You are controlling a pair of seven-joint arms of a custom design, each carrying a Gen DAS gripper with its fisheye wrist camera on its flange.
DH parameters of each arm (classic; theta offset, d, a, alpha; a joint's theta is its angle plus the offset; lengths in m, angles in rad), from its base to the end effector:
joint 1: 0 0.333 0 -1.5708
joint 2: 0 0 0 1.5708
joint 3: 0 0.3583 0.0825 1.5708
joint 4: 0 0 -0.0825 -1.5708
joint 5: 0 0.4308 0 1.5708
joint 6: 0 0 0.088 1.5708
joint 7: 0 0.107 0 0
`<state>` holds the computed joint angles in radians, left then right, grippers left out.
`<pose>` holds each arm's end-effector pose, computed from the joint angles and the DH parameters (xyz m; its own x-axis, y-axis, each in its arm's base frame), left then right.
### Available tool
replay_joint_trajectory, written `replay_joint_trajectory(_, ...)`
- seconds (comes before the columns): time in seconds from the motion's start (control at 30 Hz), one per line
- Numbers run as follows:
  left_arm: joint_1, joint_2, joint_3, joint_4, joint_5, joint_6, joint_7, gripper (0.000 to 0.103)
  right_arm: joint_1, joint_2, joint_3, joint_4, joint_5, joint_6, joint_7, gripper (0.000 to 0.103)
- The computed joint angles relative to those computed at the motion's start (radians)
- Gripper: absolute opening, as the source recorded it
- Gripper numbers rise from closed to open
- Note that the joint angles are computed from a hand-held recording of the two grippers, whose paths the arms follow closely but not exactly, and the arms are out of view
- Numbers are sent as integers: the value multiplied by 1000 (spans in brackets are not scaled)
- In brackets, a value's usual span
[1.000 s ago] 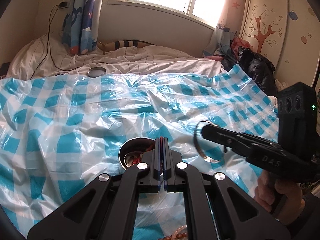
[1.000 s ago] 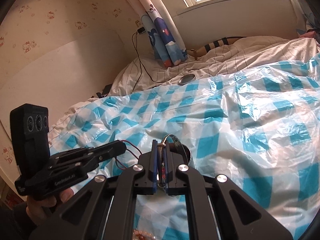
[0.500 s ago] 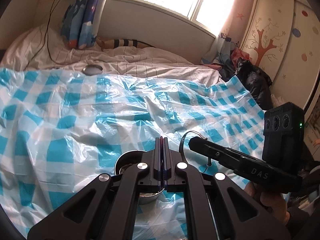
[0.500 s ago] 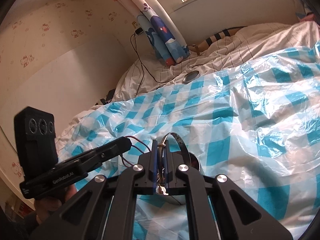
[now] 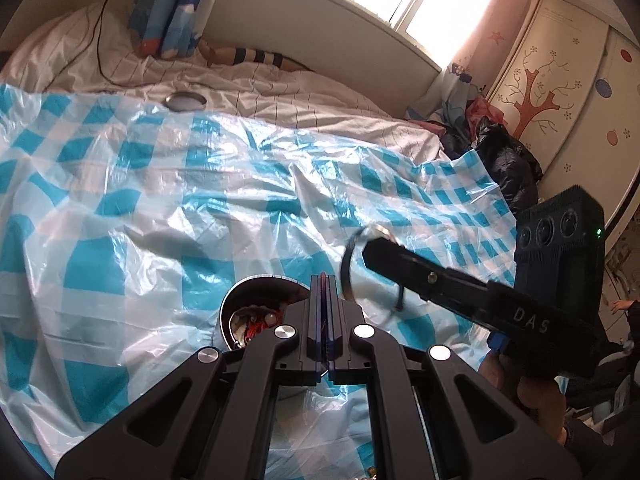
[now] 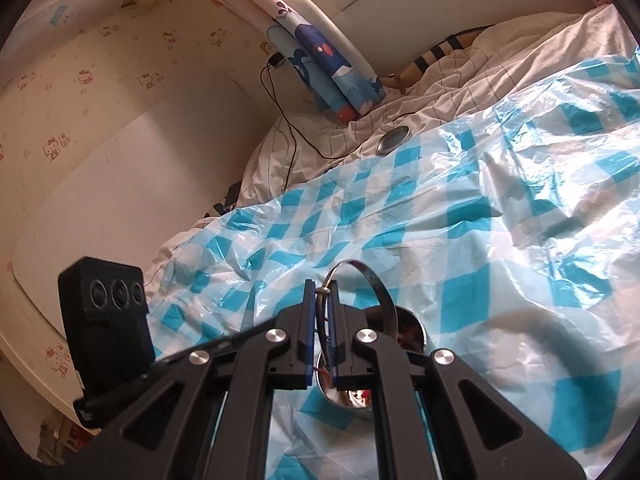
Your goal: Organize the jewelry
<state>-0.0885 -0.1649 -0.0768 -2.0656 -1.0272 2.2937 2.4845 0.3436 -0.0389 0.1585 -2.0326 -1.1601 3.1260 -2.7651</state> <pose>0.5713 -0.1170 0.5829 -0.5993 -0.6808 0.4212 -0.6994 0.1893 -0.6892 0.4944 0.3634 0.5788 0.0748 -0.7685 -0.6355 -0.5886 0.4804 -0.6502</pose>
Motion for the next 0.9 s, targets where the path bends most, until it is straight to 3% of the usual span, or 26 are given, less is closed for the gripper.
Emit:
replay_joint_trajectory(0.2,5,37,-31,0,176,40,-116,5,22,14,-9,-37,229,8,-192,6)
replay_joint_trajectory(0.33,8,29,-28,-4,203,95,-152,30,30,20,-8,-39,279,4,-242,6)
replay_joint_trajectory(0.4,7,17,-28,-14,212,139,-160,37,38,25,-6,-37,315,-11,-287,6)
replay_joint_trajectory(0.47,5,9,-28,-21,226,181,-172,45,52,34,-4,-34,391,-38,-377,7)
replay_joint_trajectory(0.5,4,6,-26,-21,232,195,-176,46,64,43,1,-30,491,-71,-487,8)
replay_joint_trajectory(0.53,3,4,-24,-21,236,205,-179,48,77,53,9,-21,600,-117,-607,13)
replay_joint_trajectory(0.57,1,0,-21,-22,235,212,-179,51,88,66,14,-4,651,-165,-672,39)
replay_joint_trajectory(0.6,0,-2,-17,-22,230,215,-177,51,97,73,12,0,664,-170,-692,57)
replay_joint_trajectory(0.73,3,-5,-5,-21,228,212,-195,57,120,90,18,26,784,-222,-865,57)
replay_joint_trajectory(0.9,11,-3,3,-18,219,213,-215,60,126,96,39,24,988,-179,-1103,64)
